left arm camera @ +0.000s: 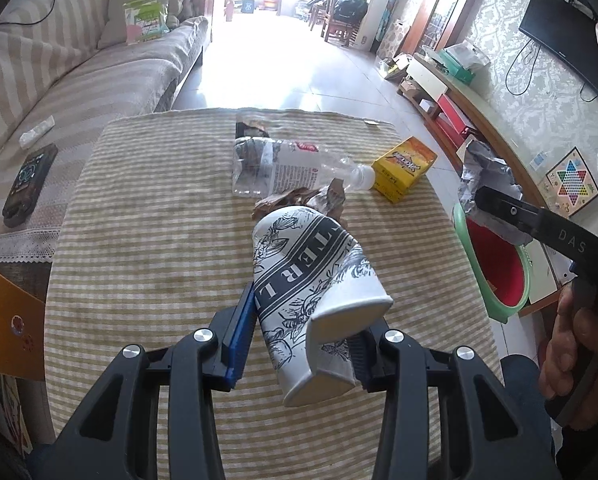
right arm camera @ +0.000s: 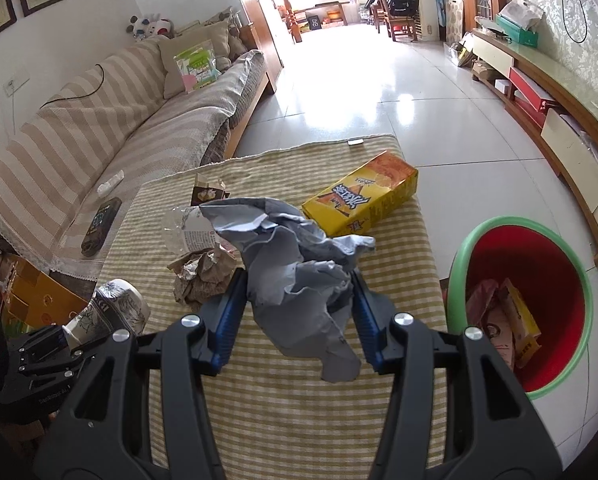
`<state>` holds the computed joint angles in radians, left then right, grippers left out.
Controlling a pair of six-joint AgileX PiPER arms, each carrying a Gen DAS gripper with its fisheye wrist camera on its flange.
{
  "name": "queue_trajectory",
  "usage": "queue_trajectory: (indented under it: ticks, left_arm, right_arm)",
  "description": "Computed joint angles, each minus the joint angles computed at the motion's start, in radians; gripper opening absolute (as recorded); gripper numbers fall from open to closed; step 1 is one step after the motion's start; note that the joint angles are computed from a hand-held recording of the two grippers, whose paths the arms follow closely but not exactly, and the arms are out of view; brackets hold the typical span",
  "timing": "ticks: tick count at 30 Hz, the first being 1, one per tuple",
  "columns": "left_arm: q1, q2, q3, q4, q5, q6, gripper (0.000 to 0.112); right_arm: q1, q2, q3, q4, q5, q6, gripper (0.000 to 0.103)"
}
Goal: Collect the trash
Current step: 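Carry both items over the red bin and open both tools to drop them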
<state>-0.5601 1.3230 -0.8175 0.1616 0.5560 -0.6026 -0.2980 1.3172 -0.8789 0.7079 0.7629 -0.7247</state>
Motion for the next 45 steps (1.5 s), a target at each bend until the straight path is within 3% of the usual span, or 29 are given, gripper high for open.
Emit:
queue_trajectory:
  ticks: [10, 19, 25, 33, 45]
  left_arm:
    - [-0.153, 0.089, -0.206, 0.111, 0.072, -0.114, 0.039]
    - [-0.266, 0.289, -0.492, 0.075, 0.118, -0.052, 0.039]
    - [-0.334, 0.473, -0.727, 0.028, 0.157, 0.002, 0.039]
    - [-0.387, 0.735, -1.109, -0.072, 0.286, 0.119, 0.039]
    - [-0.381, 1.031, -1.592, -0.23, 0.468, 0.183, 0.039]
  right_arm:
    - [-0.229, -0.048, -0.067, 0.045, 0.155, -0.09, 0.049]
    - [-0.503, 0.039, -0.166, 0.097, 0.252, -0.204, 0.049]
    - [-0.648, 0.139, -0.246, 0.111, 0.276, -0.254, 0.049]
    - [-0.787, 0.283, -0.352, 0.112, 0.295, -0.289, 0.049]
    - [-0.833, 0.387, -0.407, 0.102, 0.291, -0.295, 0.049]
